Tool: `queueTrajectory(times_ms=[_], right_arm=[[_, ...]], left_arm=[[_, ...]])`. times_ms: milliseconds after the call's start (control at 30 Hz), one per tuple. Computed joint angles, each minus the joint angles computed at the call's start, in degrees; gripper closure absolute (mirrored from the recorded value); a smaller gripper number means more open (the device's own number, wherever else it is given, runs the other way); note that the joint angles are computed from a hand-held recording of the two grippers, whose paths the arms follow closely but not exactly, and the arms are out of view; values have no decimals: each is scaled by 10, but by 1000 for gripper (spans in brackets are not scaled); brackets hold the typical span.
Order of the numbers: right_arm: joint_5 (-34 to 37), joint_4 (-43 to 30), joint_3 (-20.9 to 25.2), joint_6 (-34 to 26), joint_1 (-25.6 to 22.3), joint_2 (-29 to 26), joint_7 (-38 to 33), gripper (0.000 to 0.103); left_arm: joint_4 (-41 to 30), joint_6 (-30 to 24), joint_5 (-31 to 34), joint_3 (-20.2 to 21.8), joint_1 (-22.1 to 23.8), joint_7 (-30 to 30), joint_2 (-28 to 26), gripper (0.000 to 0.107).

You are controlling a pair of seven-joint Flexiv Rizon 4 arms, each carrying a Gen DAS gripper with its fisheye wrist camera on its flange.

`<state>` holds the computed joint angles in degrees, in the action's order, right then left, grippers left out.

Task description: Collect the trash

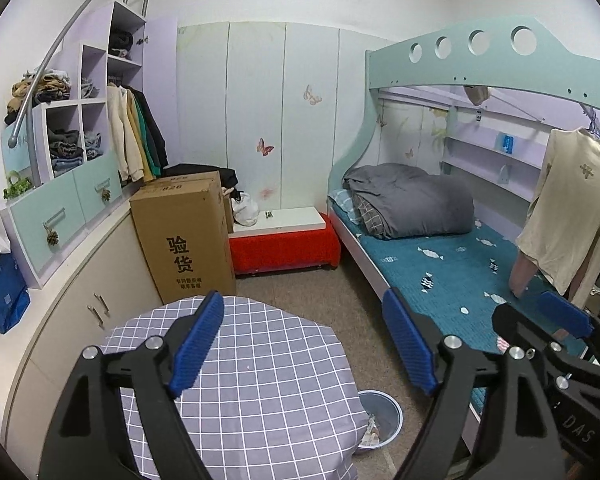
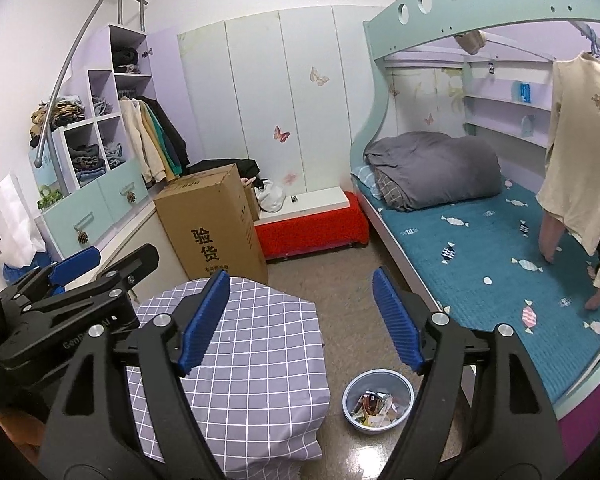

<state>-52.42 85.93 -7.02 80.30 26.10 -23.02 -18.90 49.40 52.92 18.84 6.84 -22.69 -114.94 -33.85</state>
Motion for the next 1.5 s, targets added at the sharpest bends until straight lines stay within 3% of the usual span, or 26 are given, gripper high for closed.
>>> queueTrajectory(times_ms=[733,1500], right_arm=[[-46,25,8,10,-10,21,43,29],[-38,20,13,2,-10,19,39,28]], left_arm=[[29,12,44,11,-17,-44,27,26],[10,4,34,2,-14,-29,15,26]])
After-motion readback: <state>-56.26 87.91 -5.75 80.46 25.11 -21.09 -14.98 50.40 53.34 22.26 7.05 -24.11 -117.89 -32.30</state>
